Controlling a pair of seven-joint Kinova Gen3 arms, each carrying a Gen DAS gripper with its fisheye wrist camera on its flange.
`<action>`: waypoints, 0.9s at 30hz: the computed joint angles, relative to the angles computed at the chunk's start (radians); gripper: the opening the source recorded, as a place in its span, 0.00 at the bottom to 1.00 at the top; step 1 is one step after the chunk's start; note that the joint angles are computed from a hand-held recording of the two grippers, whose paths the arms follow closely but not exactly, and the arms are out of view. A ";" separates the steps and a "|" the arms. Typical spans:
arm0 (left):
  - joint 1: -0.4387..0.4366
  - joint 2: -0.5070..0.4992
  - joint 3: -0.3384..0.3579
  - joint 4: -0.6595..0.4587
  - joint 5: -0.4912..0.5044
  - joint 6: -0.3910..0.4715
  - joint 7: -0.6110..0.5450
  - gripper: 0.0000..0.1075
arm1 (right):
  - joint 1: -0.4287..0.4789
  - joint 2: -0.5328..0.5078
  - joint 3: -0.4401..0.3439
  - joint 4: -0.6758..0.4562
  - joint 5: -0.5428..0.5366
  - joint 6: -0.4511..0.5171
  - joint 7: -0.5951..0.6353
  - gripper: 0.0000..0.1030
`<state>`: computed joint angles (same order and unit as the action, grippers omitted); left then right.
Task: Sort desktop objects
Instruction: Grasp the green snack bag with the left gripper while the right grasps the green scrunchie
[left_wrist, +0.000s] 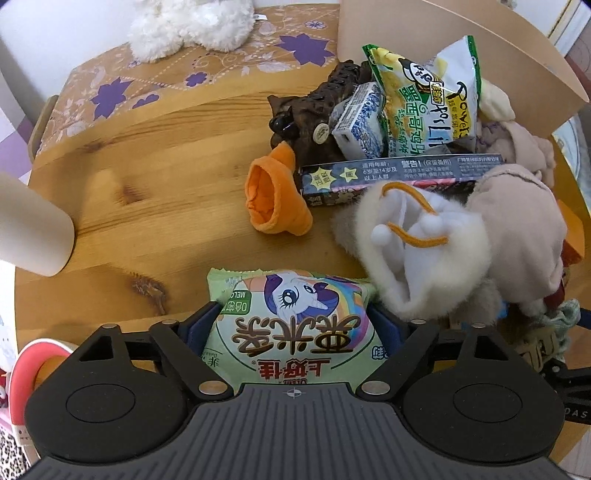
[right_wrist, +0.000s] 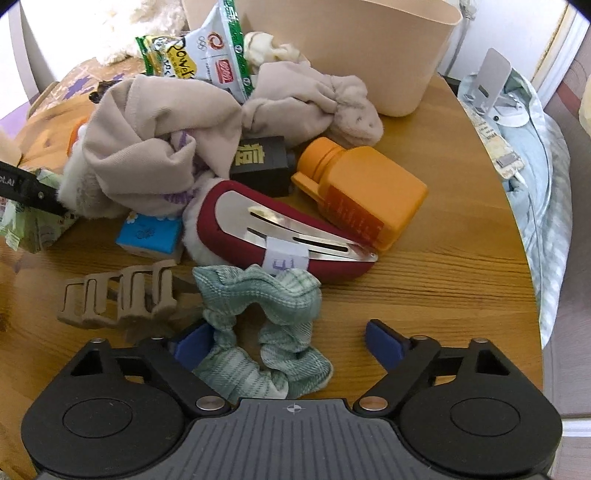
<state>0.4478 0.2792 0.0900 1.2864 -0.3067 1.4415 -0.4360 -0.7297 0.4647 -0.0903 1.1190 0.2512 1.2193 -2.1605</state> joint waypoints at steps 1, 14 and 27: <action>0.002 -0.004 0.000 0.002 -0.001 -0.002 0.005 0.74 | 0.000 -0.004 0.000 0.008 0.002 -0.008 0.000 0.85; 0.066 -0.031 0.018 0.017 -0.058 0.003 0.068 0.68 | 0.046 -0.099 -0.033 0.142 -0.039 -0.143 0.036 0.25; 0.100 -0.080 0.047 0.012 -0.135 0.045 0.094 0.68 | 0.078 -0.171 -0.052 0.197 -0.060 -0.196 0.064 0.18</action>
